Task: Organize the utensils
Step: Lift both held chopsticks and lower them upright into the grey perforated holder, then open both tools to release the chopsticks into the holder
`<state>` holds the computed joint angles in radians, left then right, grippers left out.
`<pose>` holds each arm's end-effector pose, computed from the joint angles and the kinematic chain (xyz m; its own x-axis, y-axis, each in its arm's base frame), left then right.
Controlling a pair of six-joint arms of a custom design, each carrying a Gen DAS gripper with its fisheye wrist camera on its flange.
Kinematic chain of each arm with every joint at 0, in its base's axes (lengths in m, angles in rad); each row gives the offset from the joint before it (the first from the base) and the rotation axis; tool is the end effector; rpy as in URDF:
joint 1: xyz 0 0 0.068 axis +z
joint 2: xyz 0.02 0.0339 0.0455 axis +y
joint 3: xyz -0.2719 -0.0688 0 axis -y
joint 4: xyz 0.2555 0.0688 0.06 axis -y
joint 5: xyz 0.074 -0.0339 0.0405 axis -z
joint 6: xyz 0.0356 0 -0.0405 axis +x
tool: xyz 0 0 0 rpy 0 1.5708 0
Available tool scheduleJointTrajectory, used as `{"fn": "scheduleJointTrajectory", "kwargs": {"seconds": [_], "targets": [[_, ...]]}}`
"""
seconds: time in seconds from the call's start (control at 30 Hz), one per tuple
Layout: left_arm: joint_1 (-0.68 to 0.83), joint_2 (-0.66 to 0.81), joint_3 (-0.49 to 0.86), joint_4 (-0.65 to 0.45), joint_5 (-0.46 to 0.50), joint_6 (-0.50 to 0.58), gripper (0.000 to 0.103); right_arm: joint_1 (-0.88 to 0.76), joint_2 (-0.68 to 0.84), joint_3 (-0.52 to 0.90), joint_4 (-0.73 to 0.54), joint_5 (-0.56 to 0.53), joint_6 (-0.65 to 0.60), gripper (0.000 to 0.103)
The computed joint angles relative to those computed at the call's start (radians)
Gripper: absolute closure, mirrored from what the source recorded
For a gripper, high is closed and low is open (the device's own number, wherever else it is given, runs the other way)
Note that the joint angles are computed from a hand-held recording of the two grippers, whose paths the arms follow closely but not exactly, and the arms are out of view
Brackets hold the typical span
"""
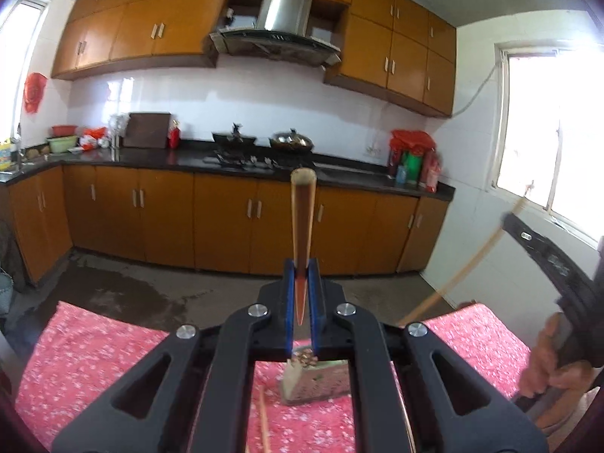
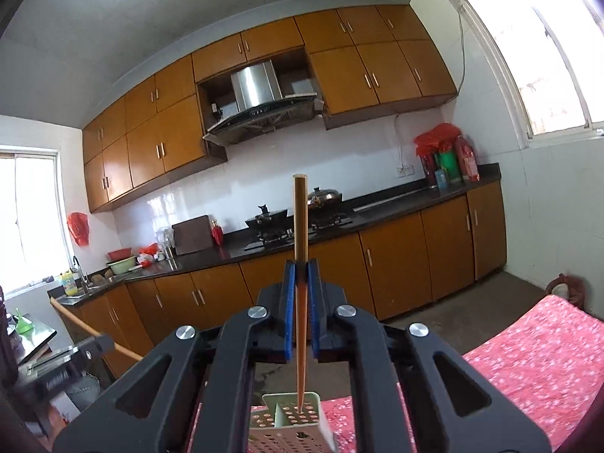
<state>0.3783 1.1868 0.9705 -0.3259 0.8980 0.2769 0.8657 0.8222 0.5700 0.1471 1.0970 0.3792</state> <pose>0.2546 0.0712 0.3197 -0.3540 0.0426 -0.9343 0.5085 0.8472 -0.1540 0.1454 0.1219 0.2976 0.0205 0.2847 -0.9584 0.2352 0.9303 0.2814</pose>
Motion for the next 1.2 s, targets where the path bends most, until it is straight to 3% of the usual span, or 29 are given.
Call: {"fn": "scheduleJointTrajectory", "kwargs": {"seconds": [0.07,0.23,0.43,0.5,0.6,0.7,0.83,0.93,0.97,1.03,1.13,1.2], "targets": [[-0.048,0.007,-0.037,0.023,-0.033,0.007,0.095,-0.052,0.065,-0.013,0.021,-0.051,0.038,0.096],[-0.122,0.034,-0.098,0.08,-0.099,0.023,0.095,-0.084,0.139,-0.012,-0.062,-0.107,0.165,0.095],[-0.157,0.07,-0.115,0.101,-0.144,0.013,0.094,-0.087,0.185,0.009,-0.119,-0.141,0.204,0.095],[-0.155,0.076,-0.114,0.106,-0.15,0.006,0.091,-0.082,0.185,0.019,-0.147,-0.145,0.207,0.092],[-0.145,0.076,-0.1,0.09,-0.153,-0.003,0.082,-0.059,0.171,0.033,-0.188,-0.115,0.219,0.073],[-0.103,0.051,-0.1,0.073,-0.118,0.003,0.078,-0.02,0.134,0.036,-0.231,-0.068,0.229,0.071],[0.0,0.012,-0.089,0.026,-0.034,0.019,0.068,0.074,0.048,0.057,-0.447,0.054,0.352,0.069],[0.097,0.002,-0.082,-0.024,0.011,0.064,0.067,0.141,0.026,0.09,-0.825,0.101,0.686,0.069],[0.129,0.002,-0.086,-0.037,0.011,0.086,0.067,0.14,0.026,0.083,-0.917,0.074,0.777,0.069],[0.182,0.03,-0.087,-0.066,-0.008,0.153,0.066,0.092,0.01,0.024,-0.944,-0.04,0.803,0.07],[0.224,0.105,-0.111,-0.058,-0.074,0.253,0.066,-0.024,0.01,-0.134,-0.801,-0.299,0.728,0.085],[0.246,0.175,-0.129,-0.047,-0.13,0.319,0.066,-0.07,0.041,-0.243,-0.663,-0.455,0.712,0.09]]}}
